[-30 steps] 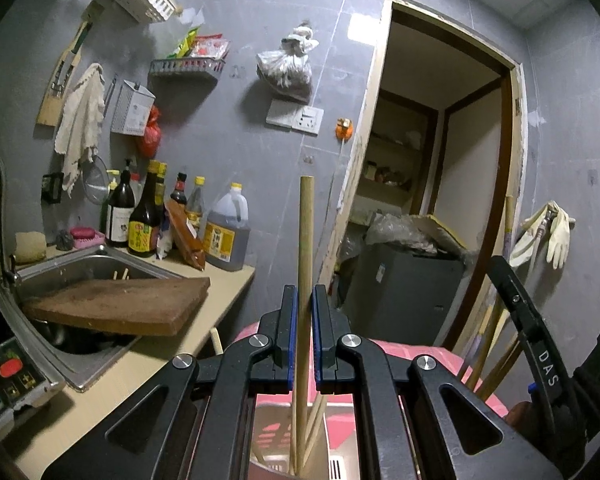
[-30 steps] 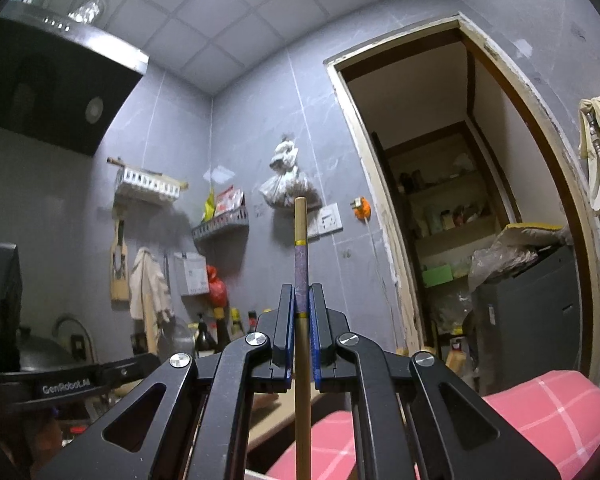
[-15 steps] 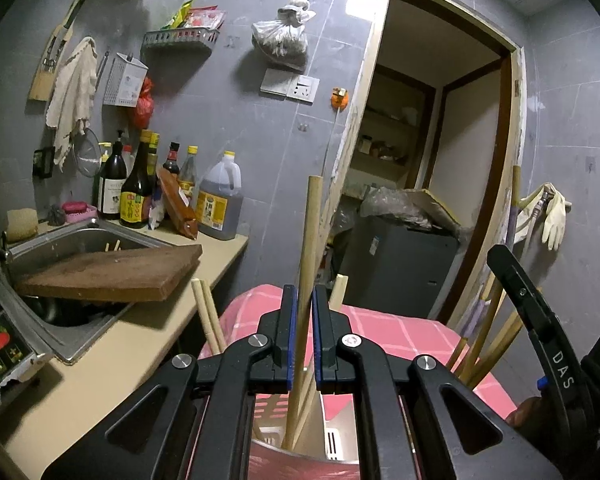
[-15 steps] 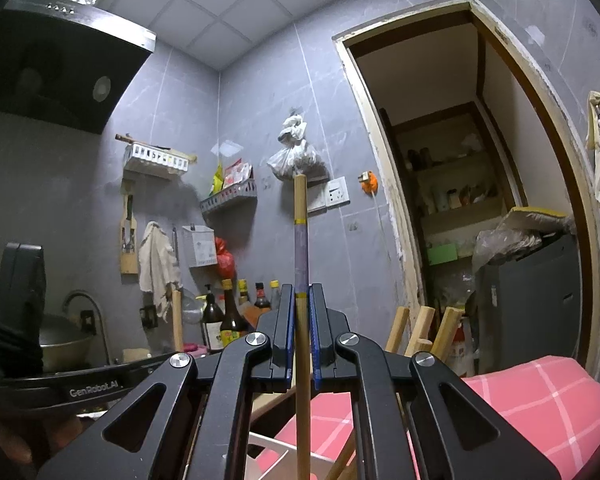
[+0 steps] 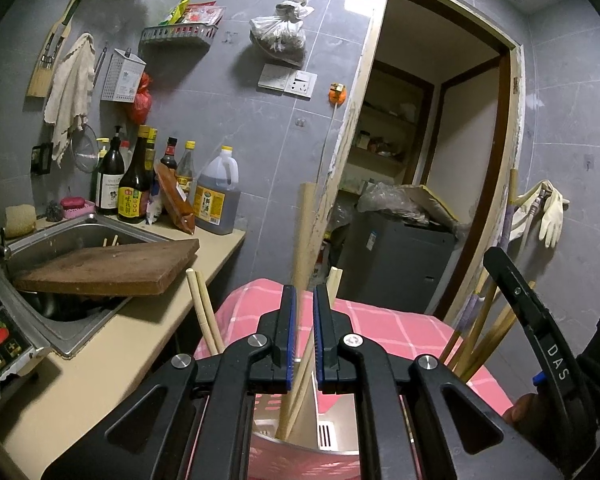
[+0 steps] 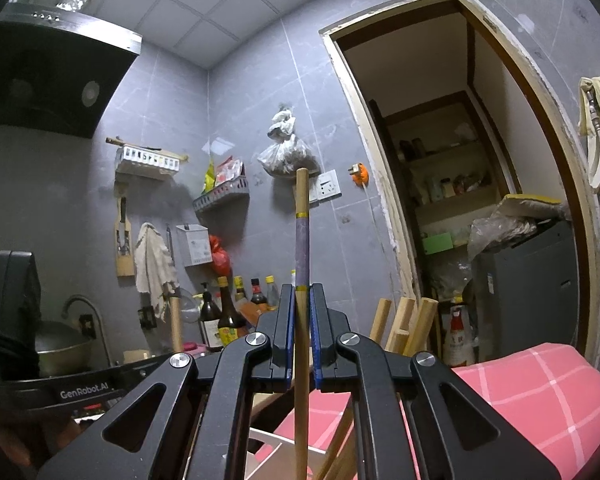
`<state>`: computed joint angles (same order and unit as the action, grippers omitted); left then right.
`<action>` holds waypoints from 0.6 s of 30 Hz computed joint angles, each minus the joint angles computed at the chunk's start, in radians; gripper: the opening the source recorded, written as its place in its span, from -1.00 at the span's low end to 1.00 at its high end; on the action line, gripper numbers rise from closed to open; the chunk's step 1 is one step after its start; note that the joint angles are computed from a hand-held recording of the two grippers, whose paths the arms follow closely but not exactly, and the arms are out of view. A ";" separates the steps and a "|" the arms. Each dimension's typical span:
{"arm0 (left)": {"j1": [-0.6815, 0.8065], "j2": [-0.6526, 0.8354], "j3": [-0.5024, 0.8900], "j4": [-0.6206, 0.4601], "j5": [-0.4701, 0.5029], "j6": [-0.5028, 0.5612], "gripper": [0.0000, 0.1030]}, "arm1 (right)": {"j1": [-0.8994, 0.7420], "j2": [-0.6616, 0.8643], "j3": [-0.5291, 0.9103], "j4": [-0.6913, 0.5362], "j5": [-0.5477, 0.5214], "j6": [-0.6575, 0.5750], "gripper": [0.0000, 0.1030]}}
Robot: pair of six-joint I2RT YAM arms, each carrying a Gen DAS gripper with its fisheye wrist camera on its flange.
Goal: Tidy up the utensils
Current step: 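Lower both held chopsticks down into the white holder, then open both grippers to release the chopsticks into the holder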
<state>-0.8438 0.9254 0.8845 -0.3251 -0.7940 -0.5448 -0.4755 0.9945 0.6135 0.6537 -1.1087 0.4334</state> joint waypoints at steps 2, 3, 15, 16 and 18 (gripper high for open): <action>0.001 0.000 -0.001 0.004 0.002 0.004 -0.88 | -0.007 -0.002 0.003 -0.014 -0.004 -0.007 -0.86; -0.004 0.002 0.001 0.002 -0.002 0.004 -0.88 | -0.009 -0.003 0.006 -0.022 -0.005 -0.010 -0.85; -0.047 0.009 0.016 -0.010 -0.036 -0.007 -0.77 | -0.063 -0.015 0.006 -0.015 -0.062 0.000 -0.84; -0.054 0.008 0.017 -0.011 -0.041 -0.008 -0.72 | -0.067 -0.016 0.007 -0.018 -0.064 -0.001 -0.83; -0.067 0.010 0.021 -0.012 -0.051 -0.011 -0.67 | -0.080 -0.020 0.009 -0.026 -0.074 0.000 -0.76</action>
